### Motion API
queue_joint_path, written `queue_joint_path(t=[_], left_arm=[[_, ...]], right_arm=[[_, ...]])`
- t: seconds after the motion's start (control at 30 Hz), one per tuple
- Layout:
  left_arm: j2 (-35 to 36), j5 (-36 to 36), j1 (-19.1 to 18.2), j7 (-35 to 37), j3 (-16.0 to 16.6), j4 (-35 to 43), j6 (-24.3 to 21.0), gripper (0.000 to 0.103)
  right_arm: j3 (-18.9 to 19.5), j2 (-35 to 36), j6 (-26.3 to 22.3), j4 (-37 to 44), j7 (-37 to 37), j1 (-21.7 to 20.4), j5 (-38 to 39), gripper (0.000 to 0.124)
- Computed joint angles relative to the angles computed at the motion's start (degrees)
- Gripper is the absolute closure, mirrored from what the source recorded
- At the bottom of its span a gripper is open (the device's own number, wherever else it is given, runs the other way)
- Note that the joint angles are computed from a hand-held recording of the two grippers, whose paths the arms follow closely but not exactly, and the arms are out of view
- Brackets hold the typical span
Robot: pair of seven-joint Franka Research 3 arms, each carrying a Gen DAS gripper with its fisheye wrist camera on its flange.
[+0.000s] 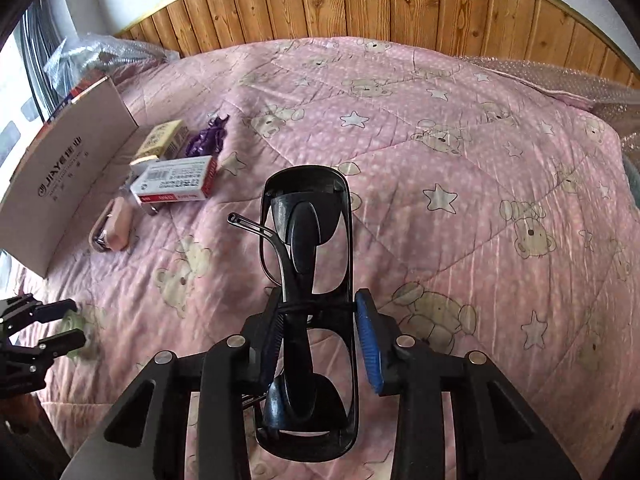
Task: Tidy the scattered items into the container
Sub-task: 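Grasp the green tape roll with the left tool while the right grasps the black glasses, then carry the tape roll in the left tool toward the box while the right carries the glasses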
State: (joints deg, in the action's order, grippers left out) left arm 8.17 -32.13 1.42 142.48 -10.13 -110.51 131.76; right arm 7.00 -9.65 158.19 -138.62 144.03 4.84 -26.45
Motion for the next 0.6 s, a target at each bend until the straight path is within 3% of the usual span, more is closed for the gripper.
queue_joint_path(t=[0.2,0.4,0.6], left_arm=[[-1.17,-0.24,-0.17,-1.57,0.17,0.34,-1.14,0.055],[-4.75,3.79,-1.28,-3.65,1.08,-2.96,4.64,0.055],[-8.52,1.16,-1.24,-0.52,3.07,-5.86,4.93,0.055]], right_arm=[[2.88,-1.73,4.28,-1.85,5.61,1.28,1.74,0.088],[6.00,-0.59,3.60,-0.50,12.32,2.33,-1.02,0.088],[7.51,-0.35,2.45,0.37,20.46,4.68,-5.32,0.088]])
